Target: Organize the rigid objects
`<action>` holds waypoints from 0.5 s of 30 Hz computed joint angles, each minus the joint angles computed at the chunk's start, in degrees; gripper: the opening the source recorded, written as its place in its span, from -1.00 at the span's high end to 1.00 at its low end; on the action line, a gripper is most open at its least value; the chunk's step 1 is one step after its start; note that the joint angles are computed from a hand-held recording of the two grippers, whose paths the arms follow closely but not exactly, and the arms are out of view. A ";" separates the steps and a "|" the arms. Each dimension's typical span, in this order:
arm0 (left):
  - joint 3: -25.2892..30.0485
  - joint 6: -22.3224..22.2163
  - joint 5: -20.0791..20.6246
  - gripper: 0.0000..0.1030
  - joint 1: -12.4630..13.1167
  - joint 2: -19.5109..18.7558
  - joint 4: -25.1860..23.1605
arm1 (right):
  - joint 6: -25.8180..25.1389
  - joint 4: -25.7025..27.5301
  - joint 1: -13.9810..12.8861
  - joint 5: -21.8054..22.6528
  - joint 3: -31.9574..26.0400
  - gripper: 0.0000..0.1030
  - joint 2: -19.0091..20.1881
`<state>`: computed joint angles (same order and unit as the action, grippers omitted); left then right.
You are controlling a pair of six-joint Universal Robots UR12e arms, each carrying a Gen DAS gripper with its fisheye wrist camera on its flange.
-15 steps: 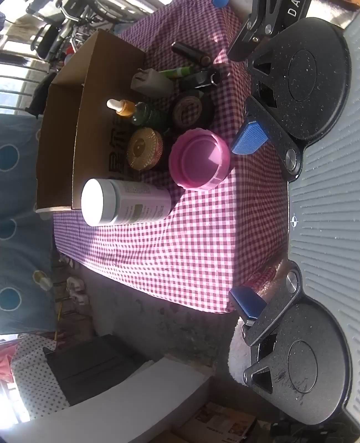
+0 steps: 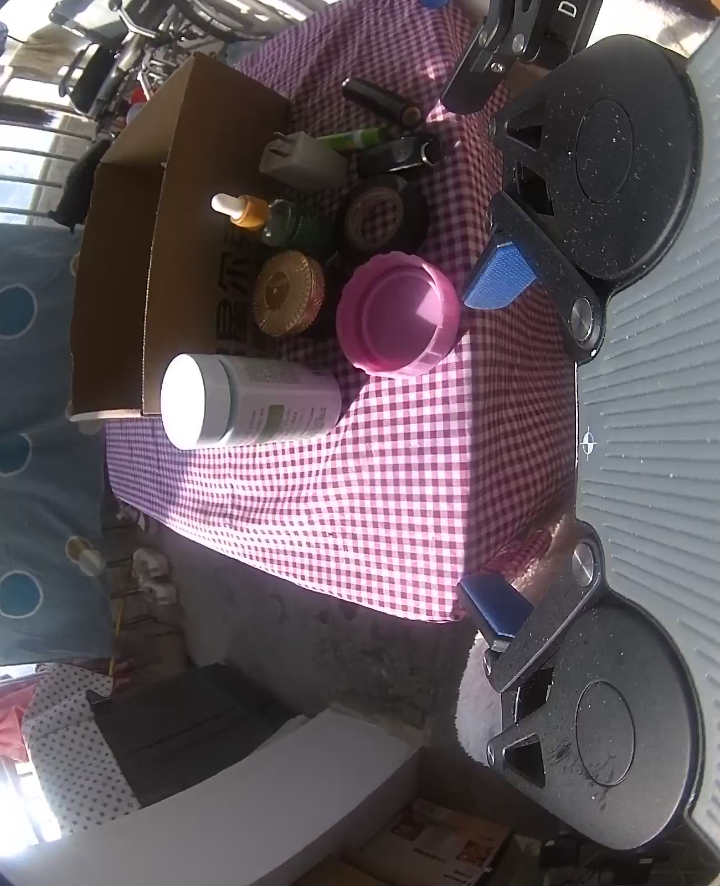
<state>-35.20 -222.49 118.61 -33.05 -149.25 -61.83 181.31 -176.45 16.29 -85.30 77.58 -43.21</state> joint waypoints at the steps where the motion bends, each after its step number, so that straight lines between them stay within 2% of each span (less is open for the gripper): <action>1: -0.19 -0.05 -0.07 -0.99 0.01 0.10 0.14 | -0.02 0.05 0.03 0.06 -0.10 -1.00 0.06; 15: -0.80 -0.46 -0.10 -0.99 0.02 0.47 0.02 | 0.01 -0.13 -0.07 0.83 0.12 -1.00 -0.11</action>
<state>-36.00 -222.95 118.51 -33.03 -148.78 -61.80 181.32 -176.59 16.22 -84.47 77.70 -43.31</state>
